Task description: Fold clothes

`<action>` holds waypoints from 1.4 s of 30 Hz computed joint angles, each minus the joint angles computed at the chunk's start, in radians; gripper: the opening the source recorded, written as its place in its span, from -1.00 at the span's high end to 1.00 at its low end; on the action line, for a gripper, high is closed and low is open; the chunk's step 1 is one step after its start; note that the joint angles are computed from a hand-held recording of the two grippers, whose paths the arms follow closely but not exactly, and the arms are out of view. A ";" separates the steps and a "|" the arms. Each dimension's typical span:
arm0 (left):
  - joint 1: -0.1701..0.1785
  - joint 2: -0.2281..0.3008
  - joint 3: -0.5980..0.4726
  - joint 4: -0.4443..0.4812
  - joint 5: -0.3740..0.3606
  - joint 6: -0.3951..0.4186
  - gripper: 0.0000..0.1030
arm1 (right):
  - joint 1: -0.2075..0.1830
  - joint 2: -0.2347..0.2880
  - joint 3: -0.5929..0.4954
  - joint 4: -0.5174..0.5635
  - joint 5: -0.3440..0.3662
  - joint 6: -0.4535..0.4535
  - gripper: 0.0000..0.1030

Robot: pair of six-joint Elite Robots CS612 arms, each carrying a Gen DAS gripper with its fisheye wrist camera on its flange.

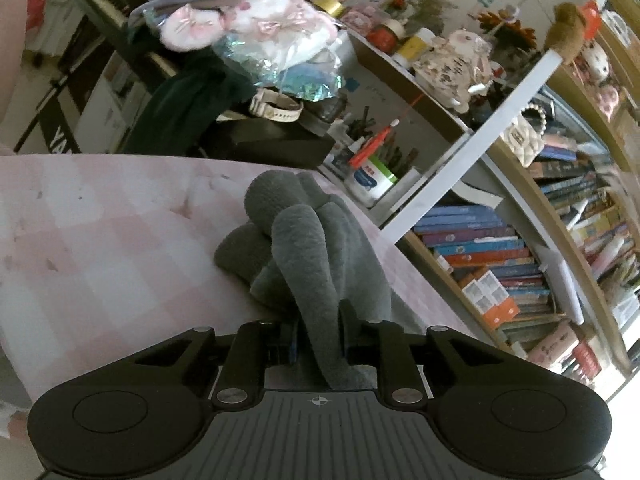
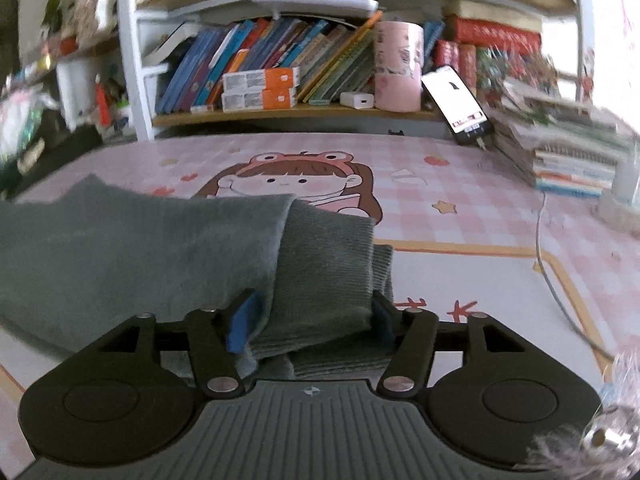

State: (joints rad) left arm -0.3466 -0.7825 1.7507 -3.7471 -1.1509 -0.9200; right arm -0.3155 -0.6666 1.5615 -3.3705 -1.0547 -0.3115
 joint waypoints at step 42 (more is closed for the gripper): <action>-0.003 0.002 -0.008 0.013 0.017 0.019 0.70 | 0.151 -0.030 0.041 0.066 0.089 -0.319 -0.95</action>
